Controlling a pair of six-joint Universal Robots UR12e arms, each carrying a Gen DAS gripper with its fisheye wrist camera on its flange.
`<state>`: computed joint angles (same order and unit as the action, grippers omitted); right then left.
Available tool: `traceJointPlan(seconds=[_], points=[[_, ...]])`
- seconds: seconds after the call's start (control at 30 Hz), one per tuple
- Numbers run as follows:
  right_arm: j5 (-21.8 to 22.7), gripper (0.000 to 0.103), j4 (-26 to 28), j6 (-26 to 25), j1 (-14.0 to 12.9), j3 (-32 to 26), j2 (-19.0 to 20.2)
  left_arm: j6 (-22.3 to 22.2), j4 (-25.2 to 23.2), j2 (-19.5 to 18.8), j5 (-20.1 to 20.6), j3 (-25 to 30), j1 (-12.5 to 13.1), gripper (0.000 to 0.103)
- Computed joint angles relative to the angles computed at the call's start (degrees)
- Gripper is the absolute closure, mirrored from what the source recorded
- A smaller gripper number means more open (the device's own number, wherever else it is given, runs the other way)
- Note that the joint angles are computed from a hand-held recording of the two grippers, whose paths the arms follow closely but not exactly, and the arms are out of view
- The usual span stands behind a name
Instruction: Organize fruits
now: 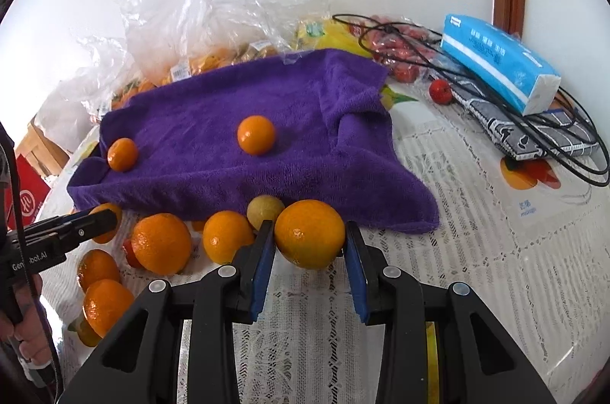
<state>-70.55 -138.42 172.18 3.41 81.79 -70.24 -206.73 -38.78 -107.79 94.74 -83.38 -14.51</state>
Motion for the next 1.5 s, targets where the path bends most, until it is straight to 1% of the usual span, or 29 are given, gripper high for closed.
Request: traceJointPlan(seconds=[0.07,0.13,0.2,0.27,0.43,0.47,0.53,0.63,0.7,0.73,0.77,0.87,0.97,1.13,1.3,1.37,1.5], points=[[0.39,0.067,-0.52,0.28,-0.14,0.15,-0.02,0.4,0.96,0.2,-0.76,-0.23,0.05,0.078],[0.62,0.067,-1.01,0.82,-0.23,0.18,0.05,0.65,2.04,0.33,-1.13,-0.46,0.05,0.078],[1.26,0.067,-0.93,1.09,-0.39,0.14,0.11,0.95,1.29,0.19,-0.58,-0.14,-0.12,0.077],[1.3,0.067,-0.73,1.06,-0.39,0.11,0.1,0.75,1.13,0.14,-1.55,-0.08,0.03,0.077],[1.1,0.067,0.29,1.03,-0.33,-0.27,0.31,0.02,0.23,0.1,-2.41,0.05,0.31,0.069],[1.06,0.067,0.89,1.06,-0.32,-0.5,0.44,-0.2,-0.13,0.03,-2.35,0.16,0.34,0.065],[0.89,0.067,1.53,0.93,-0.27,-0.75,0.57,-0.44,-1.25,-0.24,-2.05,0.55,0.31,0.061],[0.78,0.067,0.96,0.61,-0.18,-0.57,0.48,-0.51,-3.7,-0.85,-1.69,1.37,0.13,0.061],[0.57,0.067,0.68,0.57,-0.12,-0.49,0.45,0.1,-2.68,-1.09,0.49,1.29,-0.48,0.062],[0.56,0.067,0.52,0.62,-0.13,-0.43,0.42,0.66,-2.81,-1.2,0.99,1.42,-0.68,0.067],[0.65,0.067,0.31,0.69,-0.17,-0.33,0.38,1.42,-2.65,-1.22,0.64,1.41,-0.72,0.072],[0.61,0.067,-0.17,0.84,-0.21,-0.19,0.32,1.74,-1.42,-0.98,0.76,1.01,-0.78,0.073],[0.56,0.067,-0.49,0.72,-0.18,-0.1,0.27,1.16,-0.88,-0.72,1.11,0.7,-0.66,0.073],[0.95,0.067,-1.18,0.48,-0.28,0.22,0.09,0.15,0.79,-0.07,-0.36,-0.08,-0.21,0.073],[1.08,0.067,-3.0,0.8,-0.38,0.95,-0.38,1.07,1.92,0.41,1.09,-0.49,-0.77,0.073],[0.41,0.067,-3.46,1.17,-0.34,1.24,-0.64,0.82,1.96,0.73,1.71,-0.72,-0.94,0.073],[-0.54,0.067,-2.92,0.83,-0.33,1.92,-1.56,-0.58,2.16,1.79,0.63,-1.56,-0.77,0.073]])
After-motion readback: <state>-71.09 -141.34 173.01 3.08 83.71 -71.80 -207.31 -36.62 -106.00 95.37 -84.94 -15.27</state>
